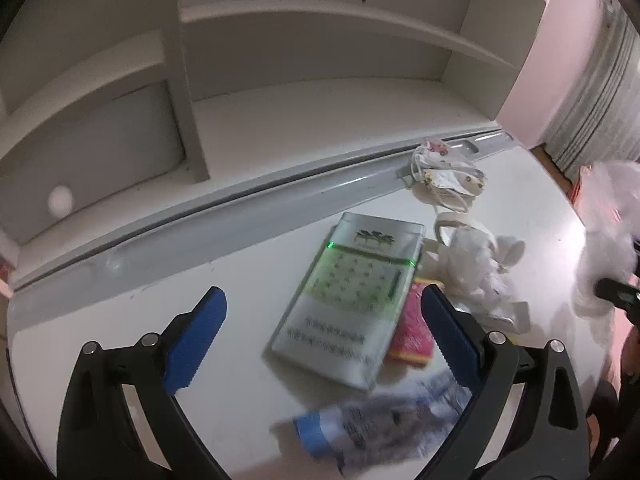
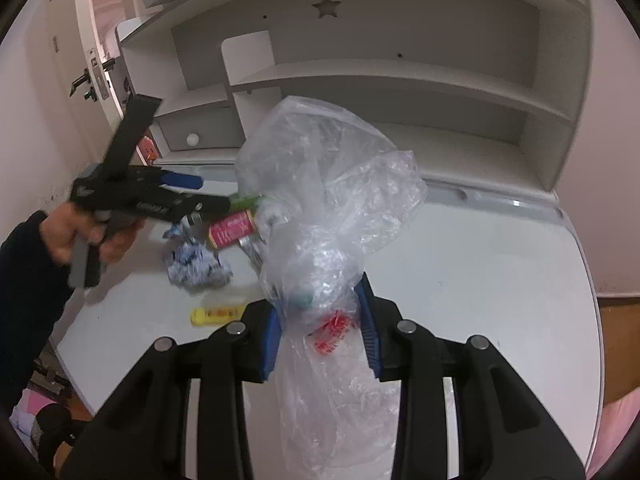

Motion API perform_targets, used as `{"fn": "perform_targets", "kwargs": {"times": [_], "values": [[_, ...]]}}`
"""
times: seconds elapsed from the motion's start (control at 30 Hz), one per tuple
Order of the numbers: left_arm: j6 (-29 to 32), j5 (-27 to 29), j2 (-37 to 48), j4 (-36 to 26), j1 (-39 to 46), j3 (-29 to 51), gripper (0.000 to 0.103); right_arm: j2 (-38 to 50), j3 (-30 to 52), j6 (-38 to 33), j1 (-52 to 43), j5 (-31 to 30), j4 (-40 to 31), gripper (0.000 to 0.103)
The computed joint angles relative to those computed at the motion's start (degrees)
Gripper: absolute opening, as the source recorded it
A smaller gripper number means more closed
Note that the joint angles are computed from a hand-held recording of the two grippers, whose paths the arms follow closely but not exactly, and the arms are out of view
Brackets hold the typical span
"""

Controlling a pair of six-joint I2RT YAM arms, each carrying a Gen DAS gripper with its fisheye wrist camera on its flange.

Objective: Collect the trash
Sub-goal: 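Grasp the cigarette pack with the left gripper while the right grasps the plastic bag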

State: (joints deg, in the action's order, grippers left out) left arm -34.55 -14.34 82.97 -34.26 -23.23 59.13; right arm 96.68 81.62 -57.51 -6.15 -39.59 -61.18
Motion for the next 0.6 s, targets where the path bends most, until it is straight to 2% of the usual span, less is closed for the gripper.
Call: {"fn": "perform_targets", "kwargs": {"times": [0.17, 0.23, 0.27, 0.3, 0.4, 0.5, 0.6], "values": [[1.7, 4.2, 2.3, 3.5, 1.7, -0.8, 0.092, 1.3, 0.5, -2.1, -4.1, 0.9, -1.1, 0.034], [0.9, 4.3, 1.3, 5.1, 1.5, -2.1, 0.074, 1.6, 0.4, -2.6, -5.3, 0.9, -1.4, 0.034], [0.7, 5.9, 0.7, 6.1, 1.9, -2.9, 0.061, 1.8, 0.6, -3.4, -6.4, 0.7, -2.1, 0.034], [-0.2, 7.1, 0.3, 6.4, 2.1, -3.2, 0.061, 2.1, 0.8, -3.7, -7.6, 0.7, -2.3, 0.034], [-3.3, 4.8, -0.5, 4.9, 0.6, -2.6, 0.057, 2.6, 1.8, -3.4, -10.5, 0.8, -2.5, 0.034], [-7.2, -0.5, -1.6, 1.4, -3.4, -0.3, 0.057, 3.9, 4.4, -4.1, -15.8, 0.0, -4.0, 0.034], [-10.9, -7.9, 0.2, -3.4, -10.0, 5.9, 0.057, 5.9, 6.9, -3.8, -21.7, -0.3, -3.4, 0.034]]}}
